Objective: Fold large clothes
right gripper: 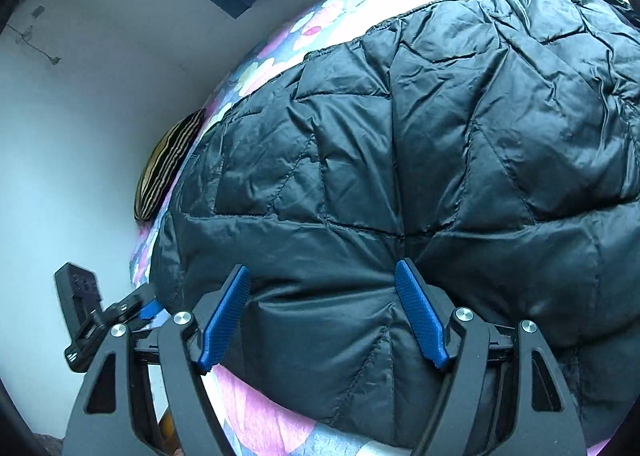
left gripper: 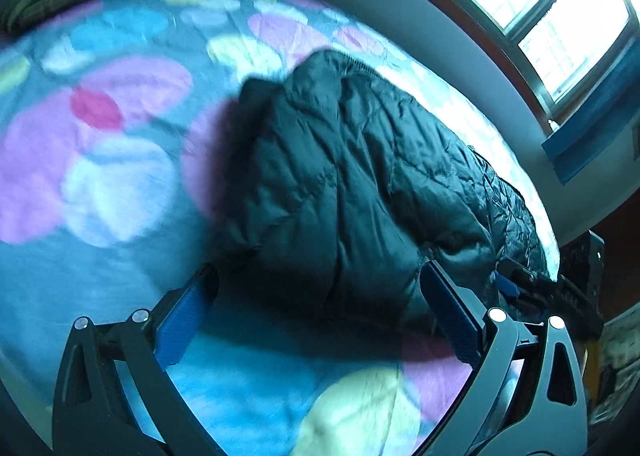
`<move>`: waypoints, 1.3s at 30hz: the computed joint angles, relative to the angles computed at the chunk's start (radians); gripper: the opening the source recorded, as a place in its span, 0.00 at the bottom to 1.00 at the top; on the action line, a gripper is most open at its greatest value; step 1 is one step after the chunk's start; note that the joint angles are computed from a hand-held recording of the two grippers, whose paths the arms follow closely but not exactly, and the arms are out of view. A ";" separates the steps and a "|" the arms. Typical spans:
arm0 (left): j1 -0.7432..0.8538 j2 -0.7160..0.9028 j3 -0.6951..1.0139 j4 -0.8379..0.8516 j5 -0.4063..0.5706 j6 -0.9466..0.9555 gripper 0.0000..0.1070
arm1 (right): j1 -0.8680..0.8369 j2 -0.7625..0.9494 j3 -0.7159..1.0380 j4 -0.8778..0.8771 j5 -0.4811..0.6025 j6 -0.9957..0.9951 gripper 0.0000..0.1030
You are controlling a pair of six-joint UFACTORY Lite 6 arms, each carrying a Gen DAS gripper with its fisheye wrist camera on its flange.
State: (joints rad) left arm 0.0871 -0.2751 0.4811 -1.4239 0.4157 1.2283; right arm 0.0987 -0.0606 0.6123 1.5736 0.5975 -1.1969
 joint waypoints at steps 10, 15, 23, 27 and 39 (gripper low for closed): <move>0.171 0.385 0.395 0.065 0.262 0.146 0.94 | -0.030 -0.032 -0.044 0.025 0.027 -0.054 0.73; 0.208 0.775 0.727 0.110 0.461 0.047 0.94 | -0.045 -0.036 -0.059 0.045 0.048 -0.073 0.73; 0.177 1.014 1.023 0.243 0.531 -0.126 0.94 | -0.039 -0.062 -0.086 0.072 0.040 -0.099 0.76; 0.142 0.974 0.982 0.251 0.462 -0.093 0.94 | -0.038 -0.075 -0.098 0.080 0.042 -0.108 0.76; 0.097 0.940 1.022 0.247 0.533 -0.137 0.34 | -0.037 -0.076 -0.102 0.091 0.040 -0.121 0.76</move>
